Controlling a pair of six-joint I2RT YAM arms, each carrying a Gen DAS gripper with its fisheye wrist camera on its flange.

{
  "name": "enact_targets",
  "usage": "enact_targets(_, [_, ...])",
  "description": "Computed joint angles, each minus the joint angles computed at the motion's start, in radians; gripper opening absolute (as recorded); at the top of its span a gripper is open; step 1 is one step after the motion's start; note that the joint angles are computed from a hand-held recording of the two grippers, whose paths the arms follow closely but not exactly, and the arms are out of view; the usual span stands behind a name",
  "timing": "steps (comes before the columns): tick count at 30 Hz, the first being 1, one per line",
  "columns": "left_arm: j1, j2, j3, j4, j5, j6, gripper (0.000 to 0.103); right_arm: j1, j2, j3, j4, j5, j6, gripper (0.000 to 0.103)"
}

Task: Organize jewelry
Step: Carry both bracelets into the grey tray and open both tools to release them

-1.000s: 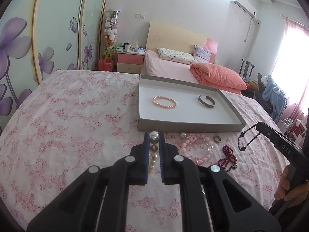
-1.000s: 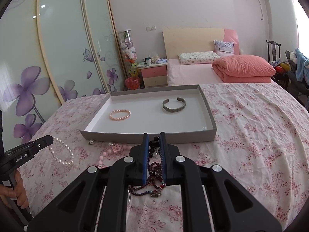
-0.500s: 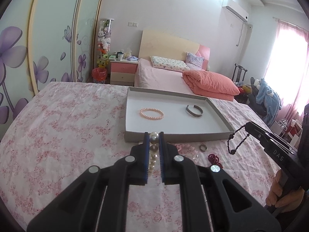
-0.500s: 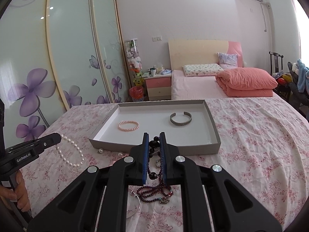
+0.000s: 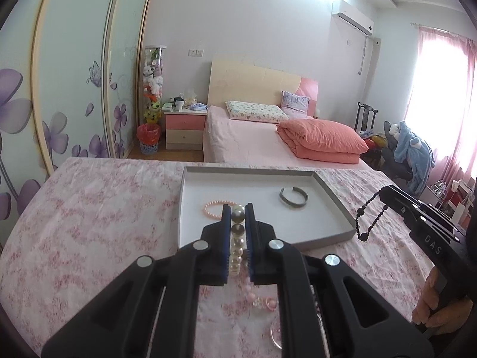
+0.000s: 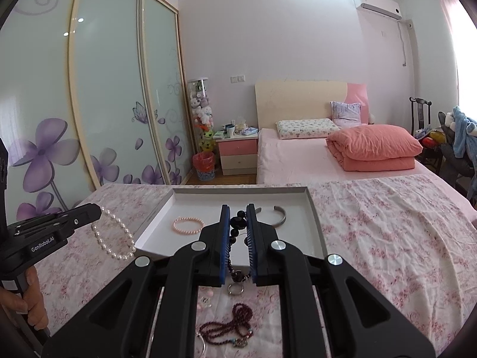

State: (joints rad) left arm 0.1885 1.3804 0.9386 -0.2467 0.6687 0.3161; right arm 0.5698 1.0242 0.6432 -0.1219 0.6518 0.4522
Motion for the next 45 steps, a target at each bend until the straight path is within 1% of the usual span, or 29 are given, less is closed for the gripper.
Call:
enact_targets(5, [-0.063, 0.047, 0.044, 0.040, -0.064, -0.041, 0.010, -0.065, 0.068, 0.022, 0.060, -0.039, -0.036, 0.012])
enact_targets(10, [-0.123, 0.132, 0.109, 0.084, -0.126, -0.094, 0.010, -0.146, 0.182, 0.066, 0.132, -0.096, -0.072, 0.012])
enact_targets(11, [-0.137, 0.158, 0.131, 0.084, -0.140, -0.103, 0.010, -0.158, 0.203, 0.075, 0.142, -0.107, -0.075, 0.012])
enact_targets(15, [-0.173, 0.281, 0.247, 0.023, -0.173, -0.126, 0.010, -0.246, 0.306, 0.121, 0.179, -0.199, -0.083, 0.012])
enact_targets(19, [-0.206, 0.370, 0.311, 0.041, -0.229, -0.133, 0.010, -0.317, 0.391, 0.161, 0.200, -0.286, -0.058, 0.012])
enact_targets(22, [-0.222, 0.428, 0.361, 0.035, -0.243, -0.147, 0.010, -0.347, 0.445, 0.188, 0.208, -0.327, -0.041, 0.012])
enact_targets(27, [-0.249, 0.492, 0.405, 0.042, -0.277, -0.157, 0.010, -0.369, 0.513, 0.222, 0.220, -0.364, -0.037, 0.012])
enact_targets(33, [-0.259, 0.542, 0.449, 0.044, -0.295, -0.174, 0.010, -0.385, 0.561, 0.250, 0.218, -0.398, -0.031, 0.012])
enact_targets(36, [-0.270, 0.563, 0.469, 0.043, -0.310, -0.175, 0.010, -0.386, 0.581, 0.271, 0.202, -0.402, -0.031, 0.012])
enact_targets(40, [-0.274, 0.591, 0.501, 0.022, -0.307, -0.180, 0.010, -0.376, 0.591, 0.292, 0.180, -0.388, -0.041, 0.013])
enact_targets(41, [-0.276, 0.594, 0.503, 0.021, -0.309, -0.180, 0.011, -0.376, 0.588, 0.293, 0.177, -0.388, -0.039, 0.015])
enact_targets(42, [-0.278, 0.596, 0.505, 0.023, -0.311, -0.184, 0.012, -0.376, 0.584, 0.291, 0.174, -0.387, -0.035, 0.029])
enact_targets(43, [-0.277, 0.598, 0.508, 0.021, -0.307, -0.186, 0.014, -0.373, 0.586, 0.291, 0.178, -0.379, -0.030, 0.038])
enact_targets(44, [-0.276, 0.600, 0.511, 0.017, -0.306, -0.189, 0.019, -0.371, 0.580, 0.282, 0.188, -0.371, -0.030, 0.045])
enact_targets(45, [-0.273, 0.599, 0.511, 0.018, -0.307, -0.192, 0.022, -0.367, 0.575, 0.279, 0.188, -0.357, -0.037, 0.045])
